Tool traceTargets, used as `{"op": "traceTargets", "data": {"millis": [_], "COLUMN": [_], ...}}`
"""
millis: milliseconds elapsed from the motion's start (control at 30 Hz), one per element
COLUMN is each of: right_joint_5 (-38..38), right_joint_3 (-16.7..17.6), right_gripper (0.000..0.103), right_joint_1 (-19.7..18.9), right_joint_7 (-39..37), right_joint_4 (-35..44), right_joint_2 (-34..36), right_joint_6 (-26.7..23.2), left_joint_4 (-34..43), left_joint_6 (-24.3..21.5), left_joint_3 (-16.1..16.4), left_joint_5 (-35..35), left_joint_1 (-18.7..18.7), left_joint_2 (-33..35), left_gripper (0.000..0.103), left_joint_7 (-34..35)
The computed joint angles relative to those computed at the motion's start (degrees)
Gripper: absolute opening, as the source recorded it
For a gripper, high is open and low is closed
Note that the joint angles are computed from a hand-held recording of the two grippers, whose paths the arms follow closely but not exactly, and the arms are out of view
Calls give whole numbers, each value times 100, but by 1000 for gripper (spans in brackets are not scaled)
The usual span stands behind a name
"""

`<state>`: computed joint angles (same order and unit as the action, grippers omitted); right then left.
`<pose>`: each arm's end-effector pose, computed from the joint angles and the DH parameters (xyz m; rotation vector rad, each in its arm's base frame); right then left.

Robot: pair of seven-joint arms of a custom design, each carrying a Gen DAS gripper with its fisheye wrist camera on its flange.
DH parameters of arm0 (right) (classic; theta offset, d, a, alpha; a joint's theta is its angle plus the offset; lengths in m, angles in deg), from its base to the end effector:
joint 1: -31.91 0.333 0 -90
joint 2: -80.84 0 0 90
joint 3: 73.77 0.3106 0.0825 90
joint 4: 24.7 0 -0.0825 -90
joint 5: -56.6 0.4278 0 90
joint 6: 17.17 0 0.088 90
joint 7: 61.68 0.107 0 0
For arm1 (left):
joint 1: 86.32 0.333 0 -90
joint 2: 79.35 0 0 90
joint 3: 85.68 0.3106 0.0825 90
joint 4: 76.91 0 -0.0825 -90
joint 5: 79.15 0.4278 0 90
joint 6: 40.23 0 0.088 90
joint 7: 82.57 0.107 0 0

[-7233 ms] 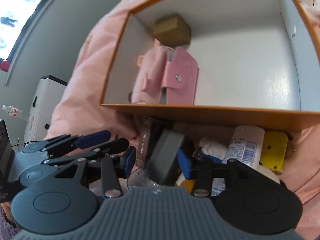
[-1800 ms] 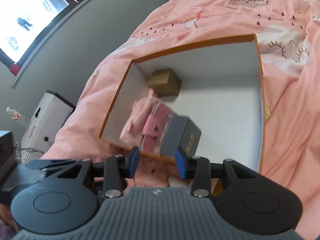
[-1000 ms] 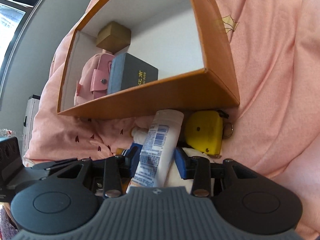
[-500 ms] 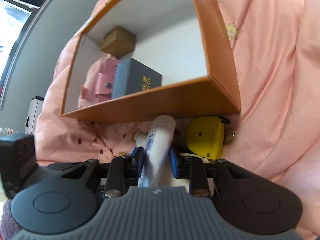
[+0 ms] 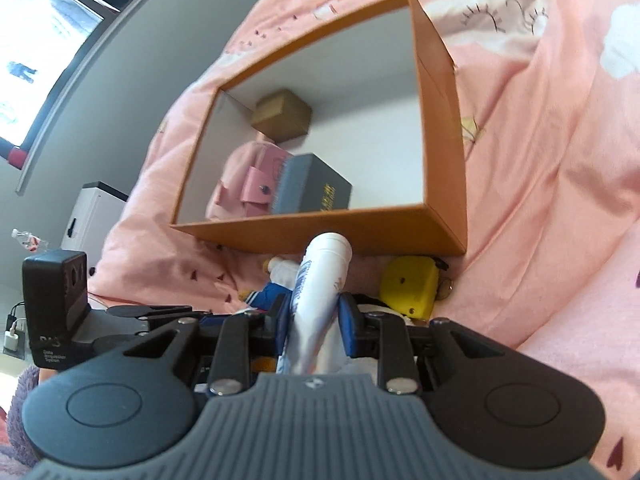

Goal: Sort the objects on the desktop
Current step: 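Carry the plush toy and the lotion tube over the orange box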

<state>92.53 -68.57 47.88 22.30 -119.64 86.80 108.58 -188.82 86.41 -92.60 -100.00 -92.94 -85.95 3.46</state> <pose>0.6238 0.2610 0.5805 -1.8961 1.5340 0.2715 0.5822 -0.1550 0.5514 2.1267 -2.1379 0.7427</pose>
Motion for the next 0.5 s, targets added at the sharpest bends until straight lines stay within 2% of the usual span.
{"op": "traceTargets", "data": {"millis": [300,500], "right_joint_5": [509,383], "right_joint_3": [-25,-31], "right_gripper": [28,28], "right_joint_1": [-43,-29], "right_joint_7": [-325,-376], "right_joint_4": [59,321], "right_joint_2": [-209,-103], "right_joint_6": [357,692], "left_joint_4": [115,517], "left_joint_6": [548,1051], "left_joint_3": [112,86], "left_joint_5": [-352,-286], "left_joint_1": [-70,-68], "left_joint_2": [-320,-72], "left_gripper": [53,53], "left_joint_7": [218,216]}}
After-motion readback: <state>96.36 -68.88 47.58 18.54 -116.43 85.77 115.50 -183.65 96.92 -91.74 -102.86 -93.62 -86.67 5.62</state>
